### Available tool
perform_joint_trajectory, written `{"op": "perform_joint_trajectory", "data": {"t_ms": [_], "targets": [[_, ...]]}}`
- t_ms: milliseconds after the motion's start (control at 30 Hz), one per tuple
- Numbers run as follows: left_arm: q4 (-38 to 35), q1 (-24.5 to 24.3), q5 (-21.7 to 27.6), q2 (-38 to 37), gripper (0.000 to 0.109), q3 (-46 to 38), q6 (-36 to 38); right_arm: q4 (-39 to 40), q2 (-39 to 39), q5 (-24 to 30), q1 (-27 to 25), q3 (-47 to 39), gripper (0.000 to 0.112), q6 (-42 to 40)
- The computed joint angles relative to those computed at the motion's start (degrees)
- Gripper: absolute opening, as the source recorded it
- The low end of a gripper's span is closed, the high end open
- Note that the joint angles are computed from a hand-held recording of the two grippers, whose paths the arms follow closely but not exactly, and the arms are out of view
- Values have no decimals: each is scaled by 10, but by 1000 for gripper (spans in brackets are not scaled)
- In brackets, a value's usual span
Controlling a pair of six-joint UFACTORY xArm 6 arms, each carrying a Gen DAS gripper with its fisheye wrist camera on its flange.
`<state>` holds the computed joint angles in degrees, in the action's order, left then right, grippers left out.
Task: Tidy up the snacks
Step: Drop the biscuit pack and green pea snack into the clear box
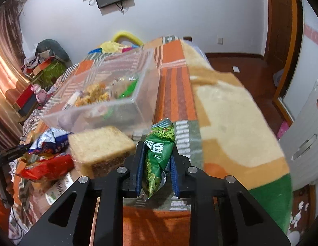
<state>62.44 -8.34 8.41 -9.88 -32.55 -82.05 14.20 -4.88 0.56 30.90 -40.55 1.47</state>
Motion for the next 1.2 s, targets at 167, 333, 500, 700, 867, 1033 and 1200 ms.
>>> {"op": "perform_joint_trajectory", "data": {"t_ms": [167, 333, 500, 700, 867, 1033, 1200], "targets": [[-11, -23, 12, -23, 34, -20, 15, -28, -21, -10, -5, -5, 20, 13], [-27, -42, 17, -11, 34, -61, 31, -58, -21, -18, -8, -32, 20, 22], [-24, -62, 23, 14, 34, -109, 32, -77, 1, -30, -1, -68, 20, 30], [-65, -78, 10, 80, 34, -183, 82, 27, 48, -28, 28, -123, 21, -68], [-135, -87, 1, 140, 34, -234, 158, 163, 101, -3, 55, -184, 21, -192], [-221, -97, 7, 186, 34, -271, 242, 158, 153, 33, 59, -238, 21, -198], [-335, -100, 7, 223, 34, -299, 326, 111, 191, 78, 55, -279, 21, -169]]}}
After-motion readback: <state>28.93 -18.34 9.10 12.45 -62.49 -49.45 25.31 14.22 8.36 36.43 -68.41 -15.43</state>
